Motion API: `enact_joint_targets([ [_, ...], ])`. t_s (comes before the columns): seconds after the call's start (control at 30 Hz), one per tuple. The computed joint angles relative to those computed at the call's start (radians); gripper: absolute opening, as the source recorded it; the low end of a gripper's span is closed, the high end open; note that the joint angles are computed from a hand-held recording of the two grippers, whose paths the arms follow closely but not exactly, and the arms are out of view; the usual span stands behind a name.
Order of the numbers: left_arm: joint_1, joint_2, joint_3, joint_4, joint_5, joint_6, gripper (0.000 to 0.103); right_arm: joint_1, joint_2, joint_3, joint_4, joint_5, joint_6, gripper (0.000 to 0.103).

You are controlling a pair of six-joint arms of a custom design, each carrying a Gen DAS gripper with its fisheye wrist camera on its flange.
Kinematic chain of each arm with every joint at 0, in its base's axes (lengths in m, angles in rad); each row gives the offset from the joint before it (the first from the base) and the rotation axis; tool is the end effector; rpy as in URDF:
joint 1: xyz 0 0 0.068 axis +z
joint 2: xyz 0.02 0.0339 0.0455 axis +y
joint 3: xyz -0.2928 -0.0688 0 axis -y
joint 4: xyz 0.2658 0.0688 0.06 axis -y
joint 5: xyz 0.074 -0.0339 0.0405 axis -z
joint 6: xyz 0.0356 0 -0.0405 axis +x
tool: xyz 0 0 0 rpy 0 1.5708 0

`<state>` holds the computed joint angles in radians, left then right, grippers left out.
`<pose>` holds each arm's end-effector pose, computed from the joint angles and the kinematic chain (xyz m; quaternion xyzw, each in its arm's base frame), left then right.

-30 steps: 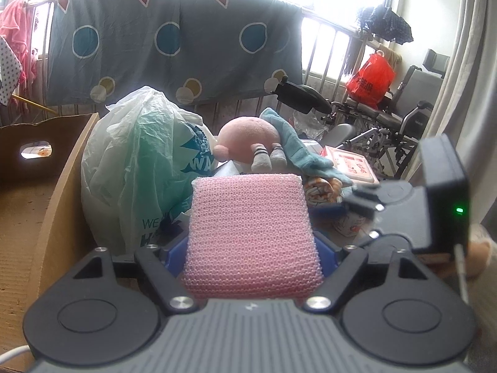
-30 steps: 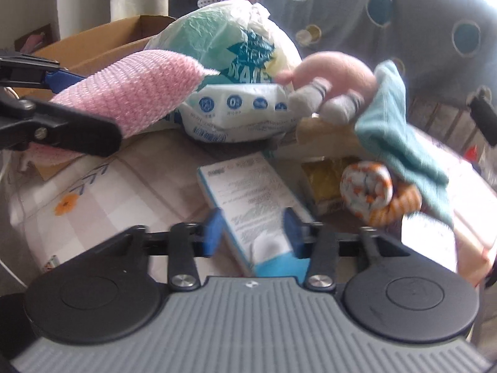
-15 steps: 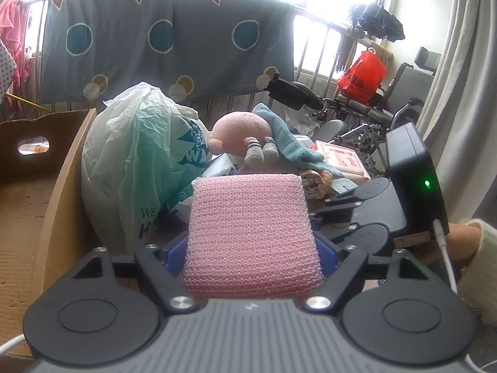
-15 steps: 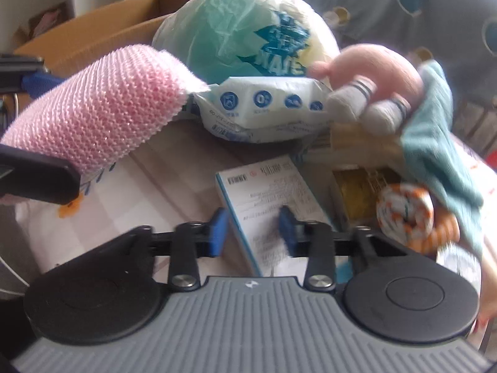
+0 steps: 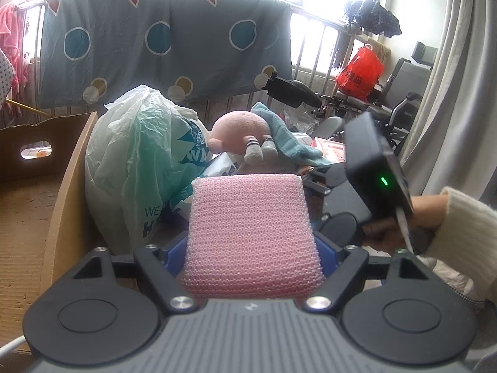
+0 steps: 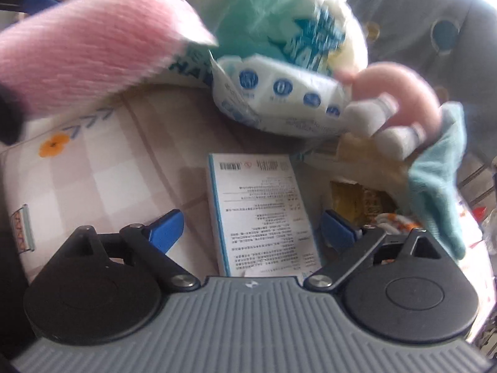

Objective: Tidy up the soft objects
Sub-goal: 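Carry the pink sponge and the medicine box with both grippers to the cardboard box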

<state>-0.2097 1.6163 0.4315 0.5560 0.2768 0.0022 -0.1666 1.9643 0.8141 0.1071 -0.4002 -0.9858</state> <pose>0.2684 -0.0671 0.1187 0.1556 0.8710 -0.1688 0.4343 0.3468 -0.0443 0.0735 -0.4243 0.8472 0.0216 0.3189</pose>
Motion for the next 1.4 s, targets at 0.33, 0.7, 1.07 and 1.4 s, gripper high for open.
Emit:
enact_joint_targets([
  [0.33, 0.0, -0.021, -0.003, -0.032, 0.013, 0.023, 0.081, -0.081, 0.03, 0.103, -0.202, -0.077, 0.262, 0.076],
  [0.7, 0.102, -0.474, -0.1, -0.303, 0.055, 0.08, 0.08, -0.315, -0.298, -0.253, -0.164, -0.3, 0.467, 0.075],
  [1.07, 0.521, -0.365, 0.191, -0.581, 0.097, 0.291, 0.08, -0.025, -0.665, -0.094, -0.423, -0.454, 0.868, 0.075],
  [1.4, 0.524, 0.263, 0.635, -0.455, -0.237, 0.468, 0.081, 0.492, -0.254, 0.371, -0.253, -0.122, 1.299, 0.075],
])
